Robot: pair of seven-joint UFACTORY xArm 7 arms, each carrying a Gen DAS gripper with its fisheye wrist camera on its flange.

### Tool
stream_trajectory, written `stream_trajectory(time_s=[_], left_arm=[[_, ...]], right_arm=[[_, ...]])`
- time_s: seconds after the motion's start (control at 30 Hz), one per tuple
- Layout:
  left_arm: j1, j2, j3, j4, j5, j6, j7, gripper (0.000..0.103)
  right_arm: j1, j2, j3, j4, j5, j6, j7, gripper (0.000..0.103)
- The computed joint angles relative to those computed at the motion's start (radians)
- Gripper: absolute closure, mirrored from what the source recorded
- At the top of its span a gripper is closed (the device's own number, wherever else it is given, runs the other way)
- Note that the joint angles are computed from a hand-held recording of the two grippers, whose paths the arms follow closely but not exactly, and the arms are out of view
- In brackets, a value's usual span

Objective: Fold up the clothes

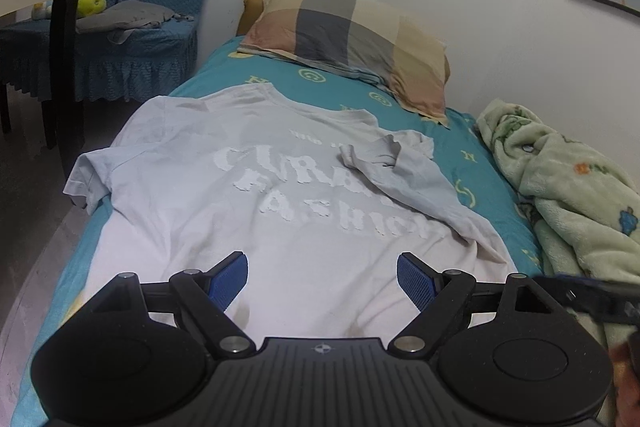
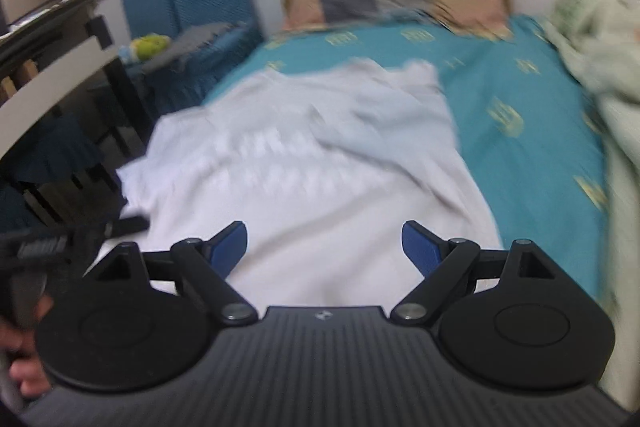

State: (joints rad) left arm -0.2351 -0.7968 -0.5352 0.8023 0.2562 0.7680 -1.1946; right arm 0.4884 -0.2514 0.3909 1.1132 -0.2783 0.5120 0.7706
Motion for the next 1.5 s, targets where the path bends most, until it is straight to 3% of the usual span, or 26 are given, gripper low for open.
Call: stream_trajectory(time_s=[0.23, 0.4, 0.57, 0.73, 0.83, 0.9, 0.97, 1.0, 1.1, 1.17, 1.27, 1.33, 1.43, 1.5], left_arm=[[-0.008, 0.061, -0.008, 0.013, -0.014, -0.055, -0.021, 0.019], [0.053, 0.308, 0.022, 0.14, 0.02, -0.216, -0.029, 0.019], [0.101, 0.761, 0.061, 0.489, 0.149, -0.294, -0.023, 0.019], [0.02, 1.173, 0.149, 0.955, 0.177, -0.12, 0.013, 0.021], [-0.005, 1.35, 0.162, 1.181, 0.089, -0.019, 0.109, 0.037], [-0.033, 1.441, 0.169, 1.316, 0.043, 0.073, 0.164, 0.063], [-0.063, 1.478, 0.191, 1.386, 0.037, 0.12, 0.224, 0.083], [-0.059, 1.477, 0.185, 1.386, 0.017, 0.11, 0.27, 0.095], [-0.037, 1.396, 0.192, 1.281, -0.02, -0.003, 0.348, 0.098], [0.0, 1.314, 0.189, 1.163, -0.065, -0.148, 0.394, 0.098], [0.005, 1.229, 0.243, 1.055, -0.071, -0.284, 0.415, 0.098], [-0.039, 1.213, 0.326, 1.038, -0.028, -0.279, 0.358, 0.098], [-0.135, 1.254, 0.45, 1.087, 0.059, -0.145, 0.276, 0.098], [-0.171, 1.286, 0.494, 1.105, 0.067, -0.072, 0.264, 0.098]], right_arm=[[-0.049, -0.098, 0.011, -0.115, -0.006, -0.057, 0.075, 0.017], [-0.089, -0.1, -0.001, -0.144, 0.013, -0.095, 0.111, 0.017], [-0.109, -0.092, -0.02, -0.179, 0.043, -0.152, 0.137, 0.017], [-0.127, -0.058, -0.041, -0.199, 0.054, -0.237, 0.131, 0.017], [-0.118, -0.028, -0.069, -0.21, 0.092, -0.268, 0.109, 0.017], [-0.11, -0.011, -0.086, -0.217, 0.125, -0.283, 0.099, 0.017], [-0.105, 0.005, -0.098, -0.219, 0.155, -0.284, 0.096, 0.017], [-0.098, 0.008, -0.103, -0.222, 0.173, -0.288, 0.094, 0.017], [-0.06, 0.02, -0.129, -0.228, 0.242, -0.298, 0.06, 0.017], [-0.033, 0.032, -0.141, -0.219, 0.285, -0.299, 0.018, 0.017], [-0.026, 0.044, -0.13, -0.21, 0.294, -0.305, -0.001, 0.017], [-0.032, 0.046, -0.121, -0.204, 0.283, -0.302, -0.005, 0.017], [-0.031, 0.046, -0.123, -0.198, 0.285, -0.282, -0.018, 0.017], [-0.021, 0.052, -0.13, -0.195, 0.299, -0.27, -0.044, 0.017]])
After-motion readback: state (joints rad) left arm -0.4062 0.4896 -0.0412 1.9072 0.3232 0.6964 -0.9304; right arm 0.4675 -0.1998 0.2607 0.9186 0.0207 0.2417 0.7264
